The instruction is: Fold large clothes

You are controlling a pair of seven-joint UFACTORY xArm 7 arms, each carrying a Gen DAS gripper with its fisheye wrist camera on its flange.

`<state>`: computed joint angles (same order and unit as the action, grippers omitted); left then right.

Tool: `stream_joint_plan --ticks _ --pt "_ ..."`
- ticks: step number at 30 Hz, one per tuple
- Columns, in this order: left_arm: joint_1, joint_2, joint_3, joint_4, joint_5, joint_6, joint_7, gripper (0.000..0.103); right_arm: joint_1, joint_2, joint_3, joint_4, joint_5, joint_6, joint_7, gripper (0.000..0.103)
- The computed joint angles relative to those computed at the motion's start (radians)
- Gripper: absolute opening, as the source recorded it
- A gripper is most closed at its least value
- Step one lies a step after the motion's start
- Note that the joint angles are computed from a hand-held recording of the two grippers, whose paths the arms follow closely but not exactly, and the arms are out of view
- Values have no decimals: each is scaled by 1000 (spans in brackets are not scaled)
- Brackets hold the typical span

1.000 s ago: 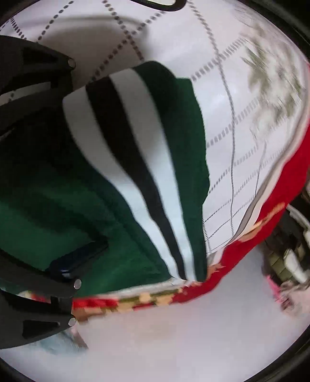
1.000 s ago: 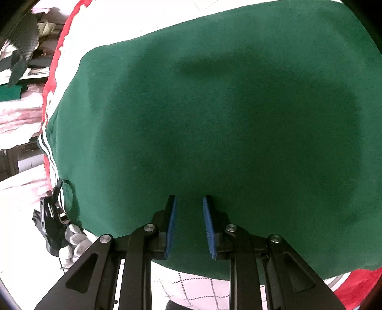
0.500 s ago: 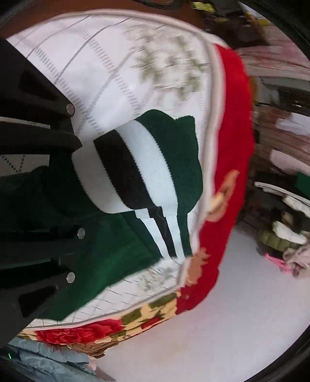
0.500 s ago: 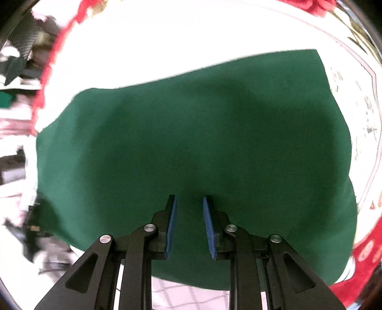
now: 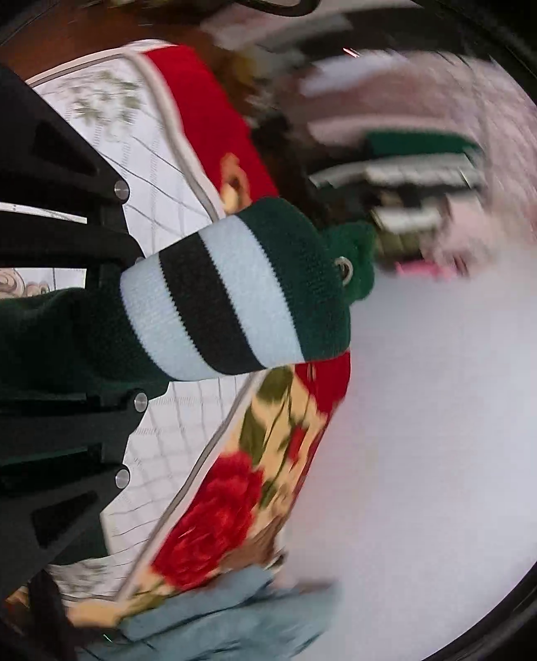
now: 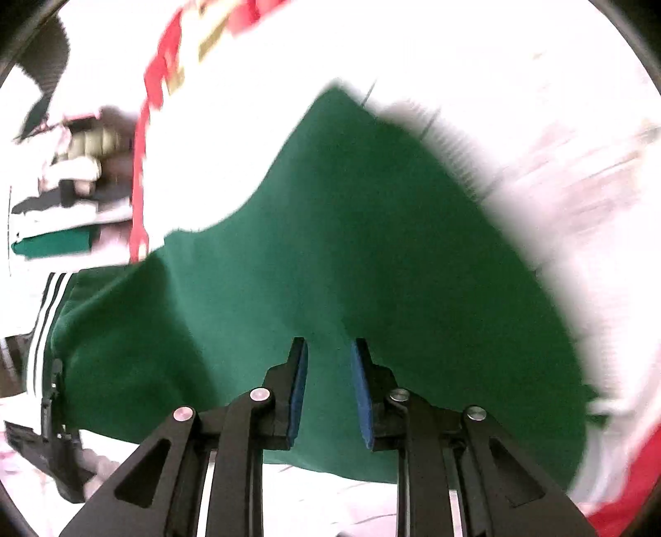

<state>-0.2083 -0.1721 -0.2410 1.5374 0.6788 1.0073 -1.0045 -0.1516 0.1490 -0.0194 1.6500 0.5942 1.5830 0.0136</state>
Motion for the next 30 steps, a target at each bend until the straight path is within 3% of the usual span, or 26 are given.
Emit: stream_joint_plan --ticks 1,2,3,4,6,7,8,12,17,22,27,28,29,30 --pt "-10 21 -13 22 10 1 23 17 -20 -23 0 -6 -49 -9 -10 49" --pt "-25 42 -24 43 18 0 46 16 -18 -49 -43 -24 -110 -7 -45 77" --pt "-44 64 -30 62 18 -9 69 16 -34 -60 -43 -42 -130 -7 -67 85" --pt "-62 78 -33 71 19 -19 86 16 -51 -72 -58 -83 -143 -1 -114 86" --pt "-109 123 -41 110 17 -34 129 16 -93 -52 -52 -127 -140 69 -150 80" --pt "-134 138 -41 123 13 -40 151 16 -83 -48 -77 -153 -130 64 -156 64" --pt "-164 160 -48 134 12 -52 185 16 -93 -64 -82 -202 -115 30 -164 61" --pt "-265 225 -56 156 -50 -80 329 16 -125 -81 -98 -252 -26 15 -217 57" --pt "-371 272 -66 96 -163 -102 539 16 -144 -63 -103 -236 16 56 -241 56" --pt "-436 289 -34 50 -179 -61 581 17 -178 -4 -110 -159 20 123 -270 54" --pt "-465 329 -13 158 -188 43 616 24 -212 53 -101 -53 13 196 -232 57" --pt "-466 320 -11 143 -203 34 605 39 -222 50 -102 -40 8 207 -224 63" --pt "-462 311 -10 139 -234 27 603 74 -230 45 -103 -32 3 212 -219 69" --pt "-462 306 -10 145 -250 36 589 94 -239 33 -106 -23 -4 213 -219 72"
